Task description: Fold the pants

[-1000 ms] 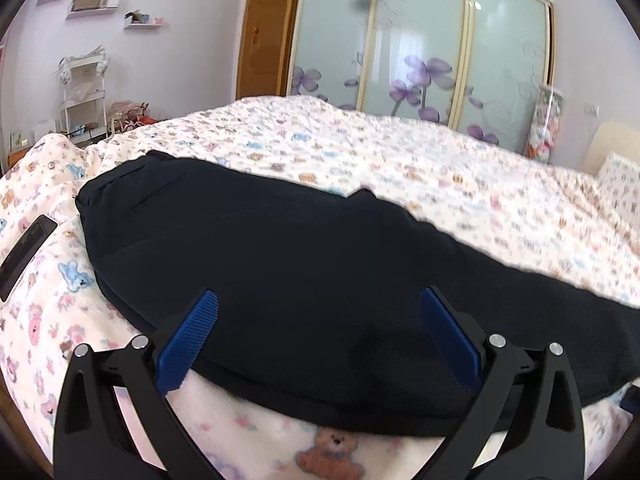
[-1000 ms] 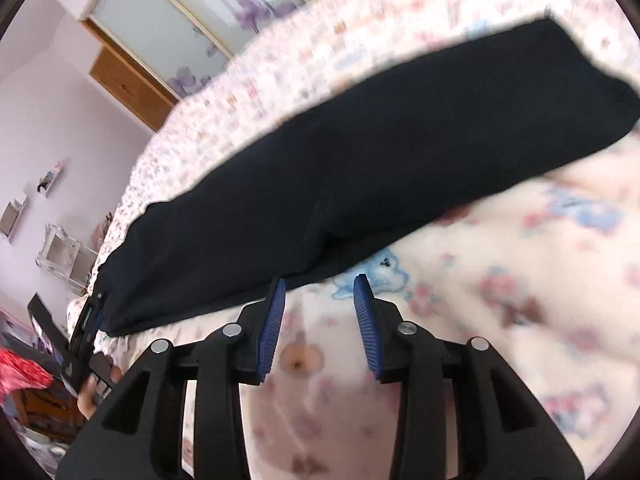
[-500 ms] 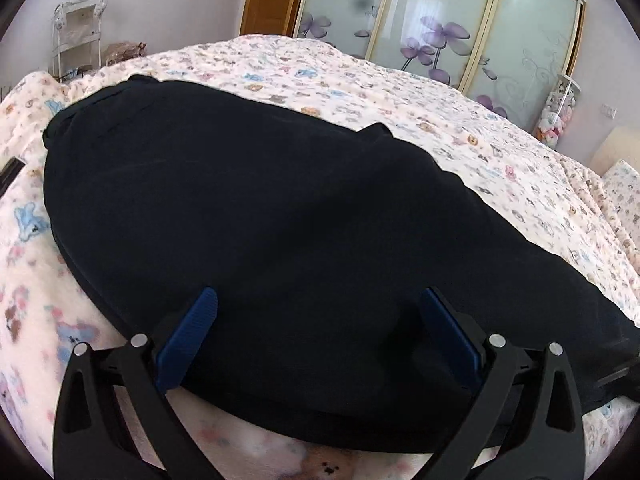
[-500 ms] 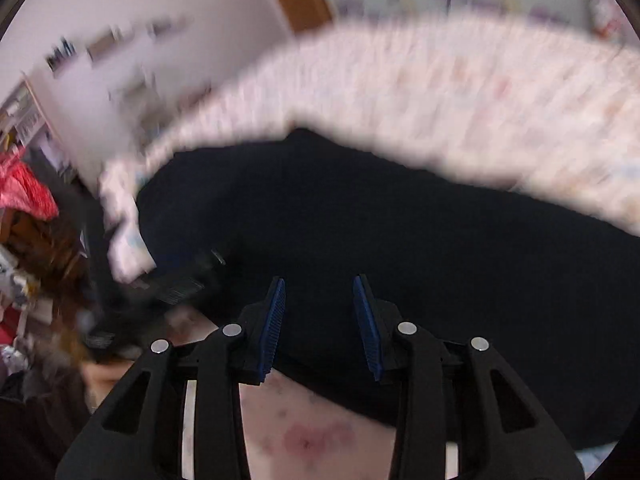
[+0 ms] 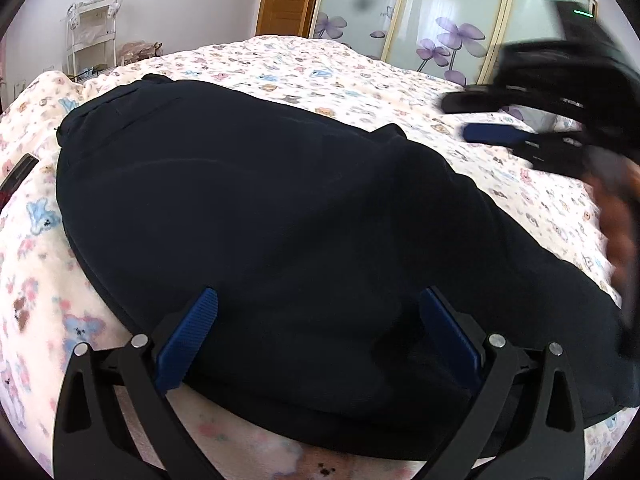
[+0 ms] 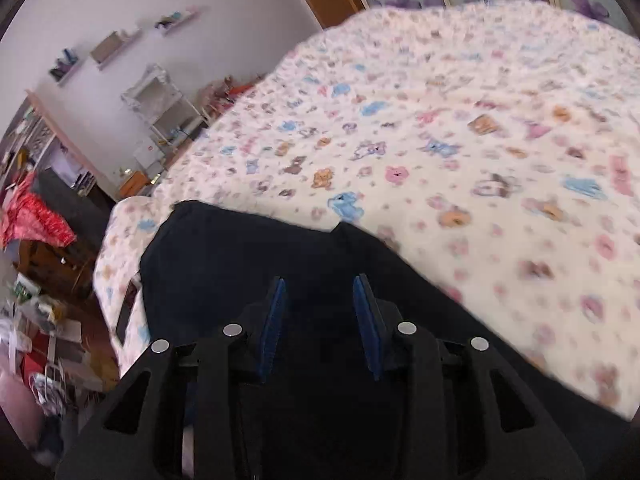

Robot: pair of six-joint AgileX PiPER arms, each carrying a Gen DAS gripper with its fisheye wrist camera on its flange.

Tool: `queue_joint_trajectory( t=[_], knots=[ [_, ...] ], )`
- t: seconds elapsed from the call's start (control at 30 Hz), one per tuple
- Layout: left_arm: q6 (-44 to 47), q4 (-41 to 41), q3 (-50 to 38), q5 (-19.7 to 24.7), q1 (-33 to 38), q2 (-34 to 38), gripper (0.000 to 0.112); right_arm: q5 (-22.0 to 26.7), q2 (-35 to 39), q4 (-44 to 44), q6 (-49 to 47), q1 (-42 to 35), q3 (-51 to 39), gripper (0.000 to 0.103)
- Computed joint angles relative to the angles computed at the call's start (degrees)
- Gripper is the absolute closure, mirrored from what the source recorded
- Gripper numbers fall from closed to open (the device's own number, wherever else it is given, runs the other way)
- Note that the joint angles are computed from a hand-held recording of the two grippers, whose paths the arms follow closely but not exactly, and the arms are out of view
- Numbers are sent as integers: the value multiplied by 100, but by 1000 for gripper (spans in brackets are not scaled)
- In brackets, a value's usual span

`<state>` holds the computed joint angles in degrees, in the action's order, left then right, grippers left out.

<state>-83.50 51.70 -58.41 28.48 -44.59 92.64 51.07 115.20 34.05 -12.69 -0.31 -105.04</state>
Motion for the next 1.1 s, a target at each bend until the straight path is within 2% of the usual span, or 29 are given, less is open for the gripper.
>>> queue_joint_trajectory(
  t=[0.13,0.2,0.33,0.43,0.47,0.5,0.57,0.67,0.77,0.83,0.87,0.9,0.93,0.97,1.0,1.03,1.1],
  knots=[
    [32,-28,-23,48,-20,14,11,901,1228,-724,961,198,-1650,66],
    [56,-47,-53,81,-33,37,11,1116,1283,-659,879,162,-1614,66],
    [203,-166,-141,107,-3,75,11,1201,1323,-462,634,163,-1474,71],
    [218,-182,-106,71,28,55,11,1365,1285,-328,99,222,-1382,86],
    [218,-182,-104,77,28,55,11,1289,1216,-666,-10,372,-1338,94],
    [226,-178,-105,80,34,61,11,1150,1120,-1008,55,507,-1265,96],
    [204,-151,-81,65,38,46,11,755,905,-1957,559,805,-1151,98],
    [154,-96,-14,-50,77,4,11,-139,519,-3547,1392,1238,-704,98],
    [57,-10,21,-12,-21,-28,11,-501,568,-5266,2082,1683,-426,98],
    [100,-46,37,-32,-9,-44,11,-475,797,-6039,2356,1866,-287,97],
    [117,-69,53,-58,9,-57,11,-499,872,-6082,2406,1873,-220,96],
    [144,-91,109,-121,59,-95,11,-752,756,-6061,2552,1820,69,93],
    [153,-106,126,-133,71,-110,11,-889,656,-5928,2572,1762,196,88],
    [164,-115,140,-142,83,-121,11,-982,477,-5625,2570,1625,328,76],
    [195,-143,149,-138,92,-134,11,-1022,334,-5466,2626,1537,424,57],
    [201,-150,173,-149,98,-153,11,-1075,156,-5364,2770,1451,553,50],
    [226,-179,214,-180,123,-192,11,-1537,-466,-4554,2540,1111,1194,48]
  ],
)
